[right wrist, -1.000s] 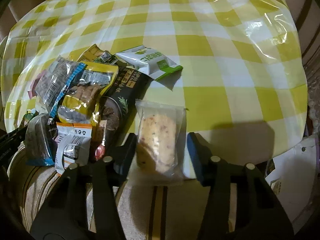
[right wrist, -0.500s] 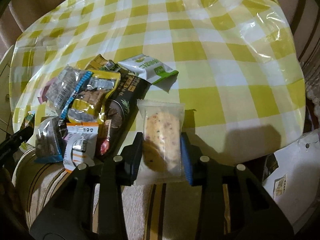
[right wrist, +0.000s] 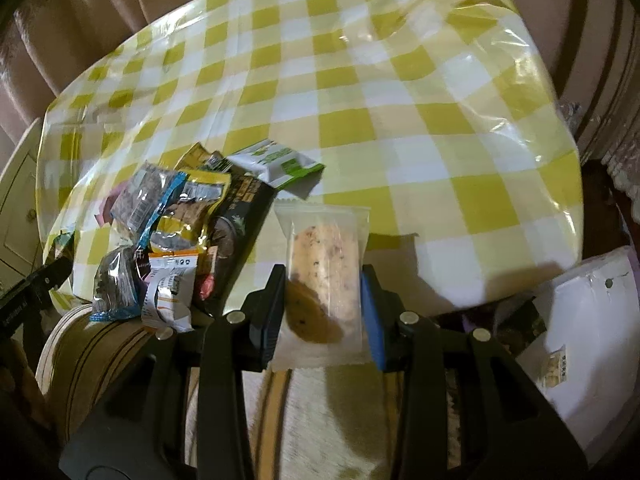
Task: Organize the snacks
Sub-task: 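Carry both bags to the white box and open both grippers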
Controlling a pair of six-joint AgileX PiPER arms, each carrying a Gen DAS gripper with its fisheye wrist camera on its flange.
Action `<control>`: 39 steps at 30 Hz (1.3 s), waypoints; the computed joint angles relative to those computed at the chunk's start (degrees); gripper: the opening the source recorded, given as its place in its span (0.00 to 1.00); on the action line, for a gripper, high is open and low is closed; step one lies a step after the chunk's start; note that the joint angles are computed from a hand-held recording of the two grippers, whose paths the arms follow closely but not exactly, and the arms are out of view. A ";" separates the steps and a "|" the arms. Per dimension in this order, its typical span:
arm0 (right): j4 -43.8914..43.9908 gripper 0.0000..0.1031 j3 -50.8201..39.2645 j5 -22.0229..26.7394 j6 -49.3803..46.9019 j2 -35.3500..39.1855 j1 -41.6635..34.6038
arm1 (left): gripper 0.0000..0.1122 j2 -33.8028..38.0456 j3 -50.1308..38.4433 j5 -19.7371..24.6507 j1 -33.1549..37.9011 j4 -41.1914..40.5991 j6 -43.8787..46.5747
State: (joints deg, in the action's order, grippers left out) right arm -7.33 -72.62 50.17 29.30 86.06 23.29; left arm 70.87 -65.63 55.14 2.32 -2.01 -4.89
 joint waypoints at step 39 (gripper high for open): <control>17.42 0.40 21.03 3.54 -35.67 -19.91 -53.24 | 0.33 22.29 -24.38 2.81 -49.15 -1.84 -11.21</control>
